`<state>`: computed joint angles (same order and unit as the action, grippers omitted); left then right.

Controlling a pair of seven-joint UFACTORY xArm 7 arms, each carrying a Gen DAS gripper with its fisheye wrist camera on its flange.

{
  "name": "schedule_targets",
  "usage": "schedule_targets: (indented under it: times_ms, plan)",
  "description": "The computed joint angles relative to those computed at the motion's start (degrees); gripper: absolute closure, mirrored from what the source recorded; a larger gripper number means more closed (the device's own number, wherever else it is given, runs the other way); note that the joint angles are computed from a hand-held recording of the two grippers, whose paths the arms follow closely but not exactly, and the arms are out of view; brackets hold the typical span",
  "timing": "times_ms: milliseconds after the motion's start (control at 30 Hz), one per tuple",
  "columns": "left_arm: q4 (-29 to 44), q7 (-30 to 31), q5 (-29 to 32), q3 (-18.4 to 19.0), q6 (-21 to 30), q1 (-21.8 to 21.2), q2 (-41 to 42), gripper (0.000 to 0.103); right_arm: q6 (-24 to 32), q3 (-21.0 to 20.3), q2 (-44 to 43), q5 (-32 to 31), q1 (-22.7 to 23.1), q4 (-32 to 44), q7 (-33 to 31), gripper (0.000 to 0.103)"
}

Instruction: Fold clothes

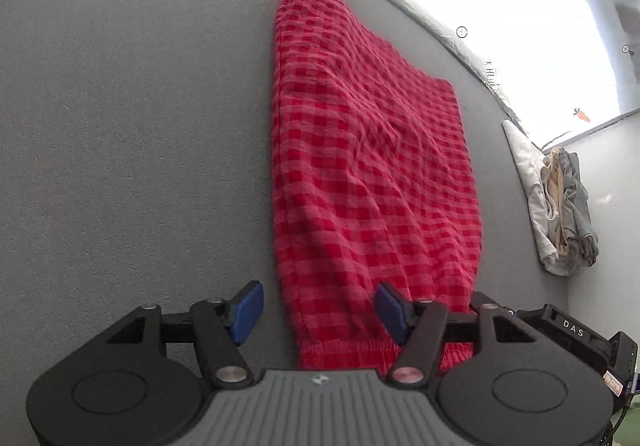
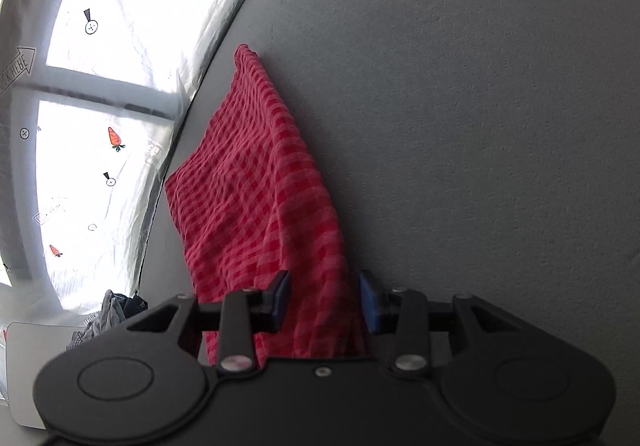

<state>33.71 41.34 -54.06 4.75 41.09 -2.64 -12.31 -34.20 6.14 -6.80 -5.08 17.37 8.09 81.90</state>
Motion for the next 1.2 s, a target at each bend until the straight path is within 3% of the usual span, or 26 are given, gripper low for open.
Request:
schedule_targets:
  times_ms: [100,167,333,467,533,567,633,767,933,1067,1200]
  plan:
    - [-0.8,-0.2,-0.2,0.4,1.5,0.2,-0.7,0.039,4.4,2.6,-4.1,3.2,1.0,-1.3,-2.6,0.082]
    - [-1.2,0.1,-0.4,0.8,2.9,0.4,-1.0,0.038,4.5,3.2,-5.1,4.2,2.2,-1.8,-3.6,0.087]
    - [-1.6,1.2,-0.4,1.7,6.3,1.2,-1.8,0.040,-6.4,4.6,-2.9,8.4,4.4,-3.6,-3.2,0.097]
    - [-2.0,3.4,-2.0,2.5,7.7,1.9,-2.7,0.059,-24.8,4.3,5.5,9.5,5.0,-4.1,2.5,0.098]
    - [-1.9,3.8,-3.0,3.0,8.5,2.5,-2.6,0.064,-29.8,4.6,8.6,10.3,5.0,-4.1,5.2,0.098]
    - [-1.7,3.8,-3.4,3.3,9.1,2.9,-2.4,0.068,-28.7,4.7,8.4,10.0,4.8,-4.3,5.8,0.098]
    - [-1.6,3.2,-2.8,3.1,9.3,3.6,-1.9,0.068,-21.0,4.6,5.3,8.7,4.5,-4.6,6.7,0.098]
    - [-1.4,1.1,0.0,2.1,8.6,4.3,-1.0,0.068,-13.2,3.6,2.9,4.5,3.8,-4.5,9.2,0.094]
    - [-1.1,1.0,0.7,1.8,8.0,4.3,-0.5,0.059,-6.4,3.4,-0.7,3.6,4.0,-4.2,8.9,0.072]
    - [-0.4,1.0,0.6,1.8,8.5,4.3,0.5,0.055,-9.3,2.6,1.8,2.2,4.3,-4.5,11.8,0.067]
    - [0.0,2.4,-0.1,1.8,9.7,4.5,1.0,0.047,-20.8,3.6,10.5,2.9,3.9,-4.1,16.2,0.067]
